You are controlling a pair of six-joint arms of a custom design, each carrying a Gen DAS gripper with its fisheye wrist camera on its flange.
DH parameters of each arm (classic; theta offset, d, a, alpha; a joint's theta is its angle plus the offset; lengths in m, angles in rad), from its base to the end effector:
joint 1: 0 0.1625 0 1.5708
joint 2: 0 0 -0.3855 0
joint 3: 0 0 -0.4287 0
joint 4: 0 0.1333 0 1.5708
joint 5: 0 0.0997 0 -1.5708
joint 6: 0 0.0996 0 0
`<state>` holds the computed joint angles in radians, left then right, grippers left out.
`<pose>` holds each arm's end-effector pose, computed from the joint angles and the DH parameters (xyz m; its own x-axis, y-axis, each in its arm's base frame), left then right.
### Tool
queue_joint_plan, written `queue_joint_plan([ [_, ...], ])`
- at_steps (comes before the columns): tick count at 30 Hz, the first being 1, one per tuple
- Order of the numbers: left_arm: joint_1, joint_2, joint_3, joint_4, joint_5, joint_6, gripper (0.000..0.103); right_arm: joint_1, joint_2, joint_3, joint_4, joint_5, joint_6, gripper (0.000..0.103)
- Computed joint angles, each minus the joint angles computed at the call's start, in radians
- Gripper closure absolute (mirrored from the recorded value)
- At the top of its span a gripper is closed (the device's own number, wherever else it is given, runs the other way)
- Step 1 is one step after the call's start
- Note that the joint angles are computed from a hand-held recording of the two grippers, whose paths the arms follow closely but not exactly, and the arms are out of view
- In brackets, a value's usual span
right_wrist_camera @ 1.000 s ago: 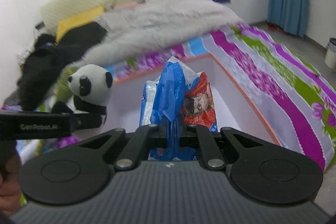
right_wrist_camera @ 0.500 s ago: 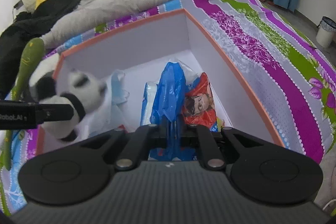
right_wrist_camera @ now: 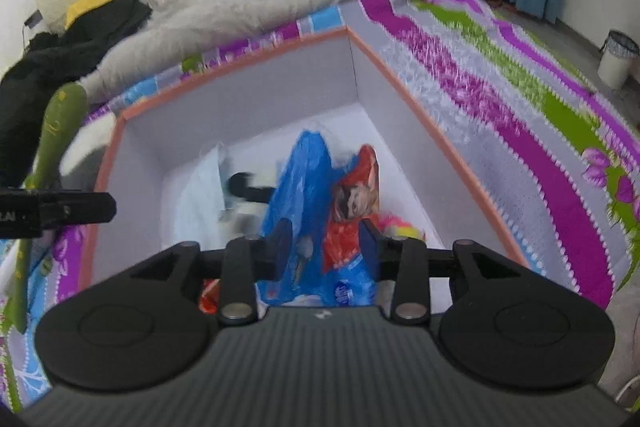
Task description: Organize soft objects
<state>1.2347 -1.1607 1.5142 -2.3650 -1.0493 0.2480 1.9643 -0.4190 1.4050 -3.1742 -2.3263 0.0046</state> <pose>-0.0525 -0.7050 0.3320 -0.7882 0.2923 -0.5415 0.5073 0.8068 -0.3029 0.3331 -0.6327 -0.0395 -0.8259 0.0910 0.5564 -0.3088 0.7527 -0.5815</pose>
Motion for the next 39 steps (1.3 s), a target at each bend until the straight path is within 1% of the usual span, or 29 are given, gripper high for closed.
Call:
queue_joint_plan([
  [5, -0.039, -0.103, 0.068, -0.058, -0.023, 0.052, 0.05, 0.055, -0.038, 0.045, -0.136, -0.003, -0.042, 0.064],
  [7, -0.052, -0.148, 0.091, -0.056, -0.048, 0.048, 0.05, 0.083, -0.06, 0.074, -0.202, 0.0, -0.042, 0.063],
  [9, -0.069, -0.198, 0.118, -0.055, -0.066, 0.067, 0.05, 0.113, -0.085, 0.104, -0.248, 0.005, -0.05, 0.061],
  [11, -0.093, -0.246, 0.153, -0.074, -0.059, 0.095, 0.05, 0.146, -0.095, 0.121, -0.3, -0.01, -0.071, 0.051],
  [14, -0.125, -0.323, 0.206, -0.084, -0.072, 0.125, 0.05, 0.19, -0.101, 0.139, -0.358, -0.03, -0.104, 0.051],
  [19, -0.164, -0.453, 0.286, -0.071, -0.103, 0.125, 0.05, 0.263, -0.097, 0.158, -0.446, -0.09, -0.164, 0.051],
  [25, -0.217, -0.596, 0.384, -0.066, -0.086, 0.132, 0.05, 0.323, -0.096, 0.198, -0.496, -0.146, -0.164, 0.05],
  [27, -0.237, -0.641, 0.415, -0.054, -0.069, 0.127, 0.05, 0.339, -0.094, 0.21, -0.497, -0.164, -0.15, 0.05],
  [29, -0.25, -0.685, 0.44, -0.028, -0.07, 0.113, 0.05, 0.353, -0.094, 0.224, -0.495, -0.172, -0.135, 0.05],
  [31, -0.258, -0.721, 0.46, -0.001, -0.073, 0.1, 0.05, 0.369, -0.085, 0.223, -0.488, -0.201, -0.125, 0.05],
  [33, -0.262, -0.755, 0.48, 0.021, -0.07, 0.082, 0.05, 0.38, -0.082, 0.226, -0.479, -0.21, -0.118, 0.05],
  [36, -0.26, -0.797, 0.506, 0.043, -0.062, 0.069, 0.05, 0.402, -0.073, 0.226, -0.475, -0.244, -0.109, 0.05],
  [39, -0.263, -0.829, 0.531, 0.051, -0.027, 0.077, 0.05, 0.415, -0.064, 0.23, -0.459, -0.275, -0.082, 0.05],
])
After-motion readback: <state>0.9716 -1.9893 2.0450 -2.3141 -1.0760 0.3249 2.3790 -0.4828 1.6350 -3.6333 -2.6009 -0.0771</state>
